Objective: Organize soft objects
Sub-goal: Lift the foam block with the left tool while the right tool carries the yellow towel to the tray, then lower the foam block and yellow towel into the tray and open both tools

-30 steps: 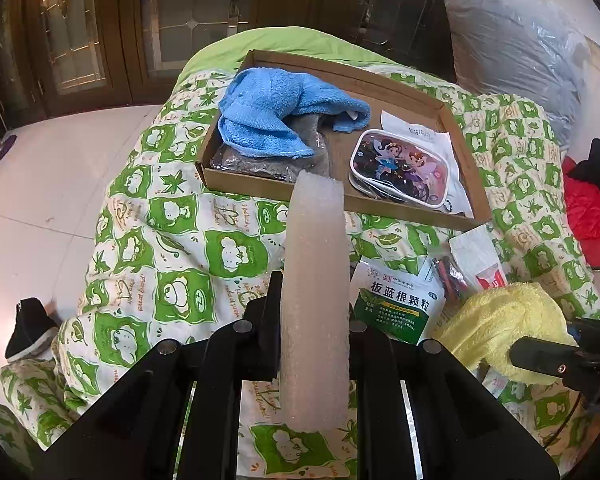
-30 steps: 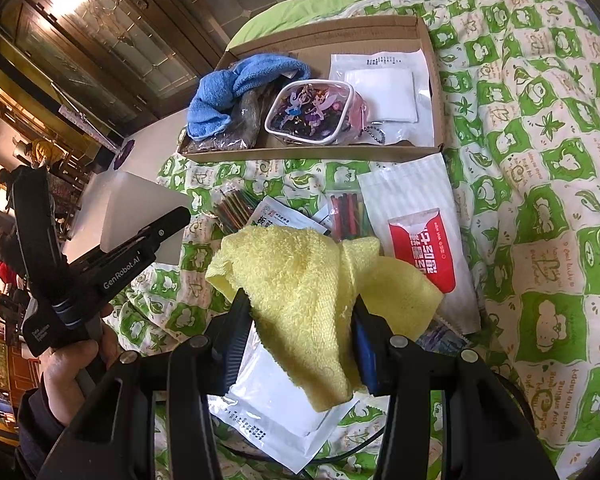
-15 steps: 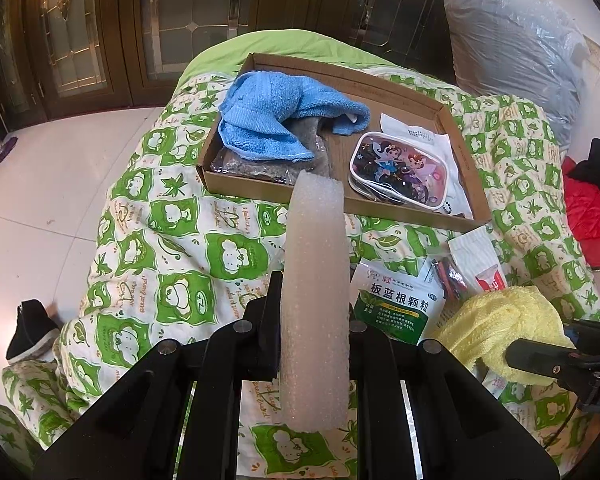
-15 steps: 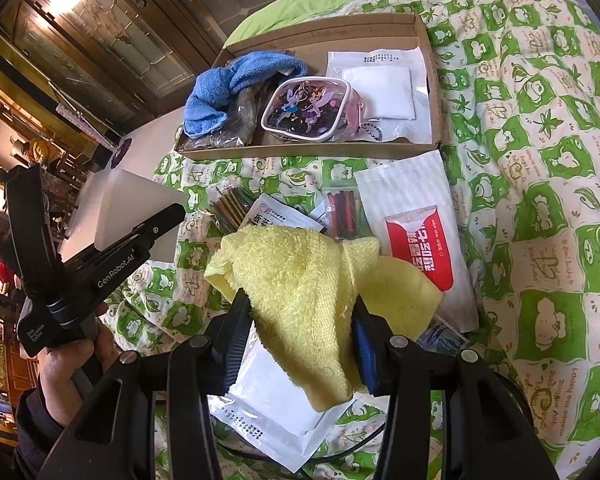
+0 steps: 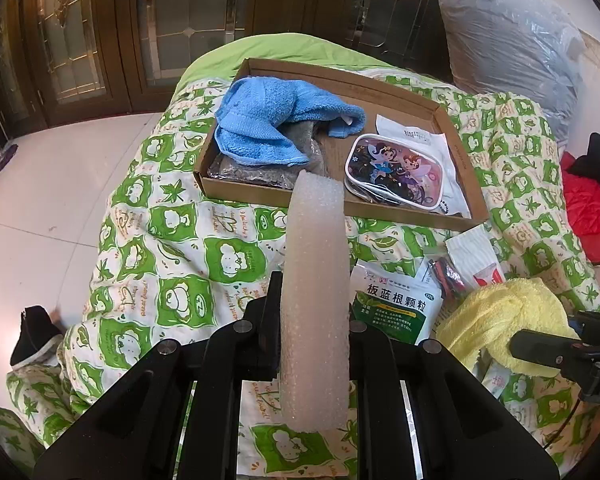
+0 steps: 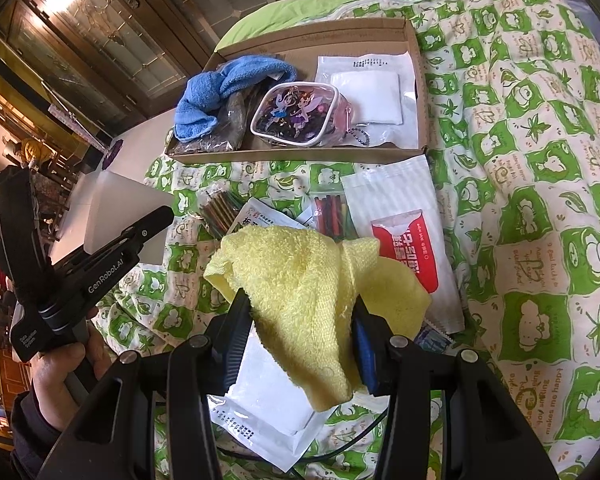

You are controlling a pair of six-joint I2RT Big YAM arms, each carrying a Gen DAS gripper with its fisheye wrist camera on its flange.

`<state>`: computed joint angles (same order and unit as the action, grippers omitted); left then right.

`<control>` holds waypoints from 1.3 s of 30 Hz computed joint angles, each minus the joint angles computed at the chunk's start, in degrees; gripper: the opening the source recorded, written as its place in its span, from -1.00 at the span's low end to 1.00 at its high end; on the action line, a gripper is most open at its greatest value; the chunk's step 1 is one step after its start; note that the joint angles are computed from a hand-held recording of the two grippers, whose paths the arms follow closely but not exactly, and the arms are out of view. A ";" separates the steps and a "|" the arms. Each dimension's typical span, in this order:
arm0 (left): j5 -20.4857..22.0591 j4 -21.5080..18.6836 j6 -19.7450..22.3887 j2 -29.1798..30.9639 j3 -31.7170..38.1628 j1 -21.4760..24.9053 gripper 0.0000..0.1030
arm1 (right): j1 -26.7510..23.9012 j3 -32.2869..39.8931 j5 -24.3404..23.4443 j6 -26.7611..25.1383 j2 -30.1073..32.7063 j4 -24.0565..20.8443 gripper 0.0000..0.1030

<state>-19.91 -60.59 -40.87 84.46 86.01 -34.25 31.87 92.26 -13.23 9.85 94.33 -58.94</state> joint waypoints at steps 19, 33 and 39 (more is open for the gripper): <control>-1.35 -0.70 1.48 0.98 1.60 -0.57 -0.74 | -0.62 4.25 3.63 -3.27 -0.33 -2.02 -0.10; -0.91 -3.72 5.84 4.78 10.08 0.75 -0.74 | -2.11 13.53 3.19 -5.42 3.05 -5.19 -0.10; 0.72 -5.42 7.40 8.20 15.68 1.77 -0.74 | -3.92 21.53 2.97 -2.09 6.80 -5.11 -0.10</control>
<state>-19.20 -66.00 -33.48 92.66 101.69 -32.48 27.95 113.78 -10.26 7.76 101.13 -64.06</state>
